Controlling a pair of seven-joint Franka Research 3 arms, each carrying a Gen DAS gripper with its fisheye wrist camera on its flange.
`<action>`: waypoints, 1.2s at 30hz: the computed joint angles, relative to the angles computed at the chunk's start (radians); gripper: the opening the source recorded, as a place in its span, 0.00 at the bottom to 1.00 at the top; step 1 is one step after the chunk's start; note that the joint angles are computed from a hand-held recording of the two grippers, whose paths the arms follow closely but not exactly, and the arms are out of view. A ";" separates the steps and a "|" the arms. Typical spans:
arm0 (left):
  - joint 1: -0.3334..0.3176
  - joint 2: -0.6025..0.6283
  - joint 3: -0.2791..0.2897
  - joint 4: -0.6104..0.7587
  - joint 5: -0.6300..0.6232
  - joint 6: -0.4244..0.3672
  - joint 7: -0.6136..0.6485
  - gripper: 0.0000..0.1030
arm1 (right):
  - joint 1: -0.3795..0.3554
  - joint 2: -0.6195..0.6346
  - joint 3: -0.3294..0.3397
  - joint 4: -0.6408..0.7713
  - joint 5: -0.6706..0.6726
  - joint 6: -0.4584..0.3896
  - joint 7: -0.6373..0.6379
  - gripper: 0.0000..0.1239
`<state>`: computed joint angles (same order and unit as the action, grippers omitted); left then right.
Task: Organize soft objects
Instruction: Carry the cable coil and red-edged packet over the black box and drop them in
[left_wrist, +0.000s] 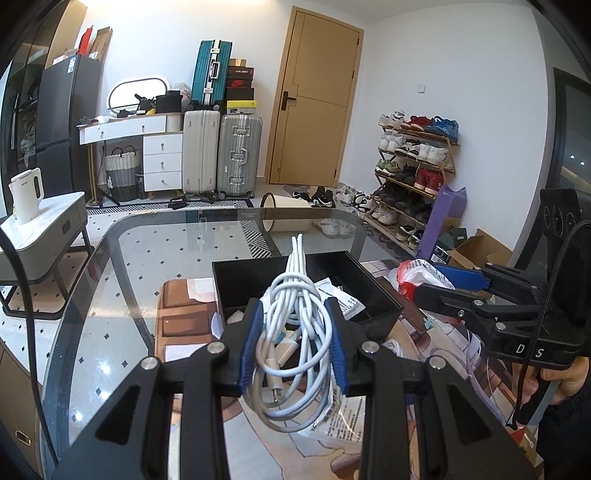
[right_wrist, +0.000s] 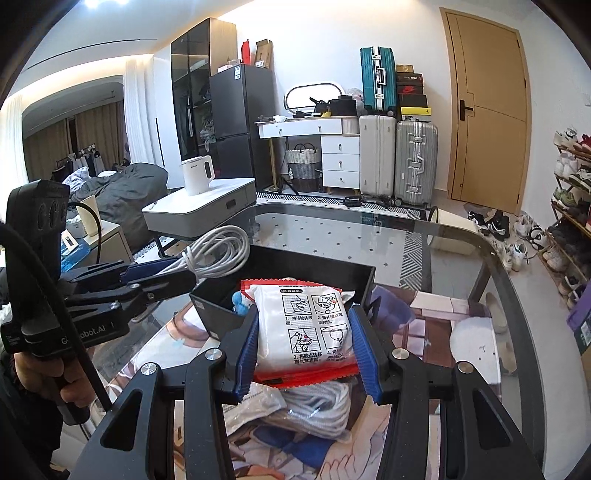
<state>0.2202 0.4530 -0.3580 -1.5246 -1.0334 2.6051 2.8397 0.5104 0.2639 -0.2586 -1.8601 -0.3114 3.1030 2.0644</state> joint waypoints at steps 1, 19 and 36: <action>-0.006 0.007 0.003 0.009 0.009 0.004 -0.008 0.31 | -0.017 0.006 0.019 0.009 0.016 -0.004 -0.018 0.38; -0.026 0.150 -0.033 0.176 0.324 0.026 -0.280 0.31 | -0.120 0.138 0.130 0.218 0.180 -0.140 -0.238 0.38; -0.036 0.280 -0.073 0.370 0.461 -0.112 -0.291 0.31 | -0.151 0.283 0.156 0.417 0.242 -0.285 -0.356 0.38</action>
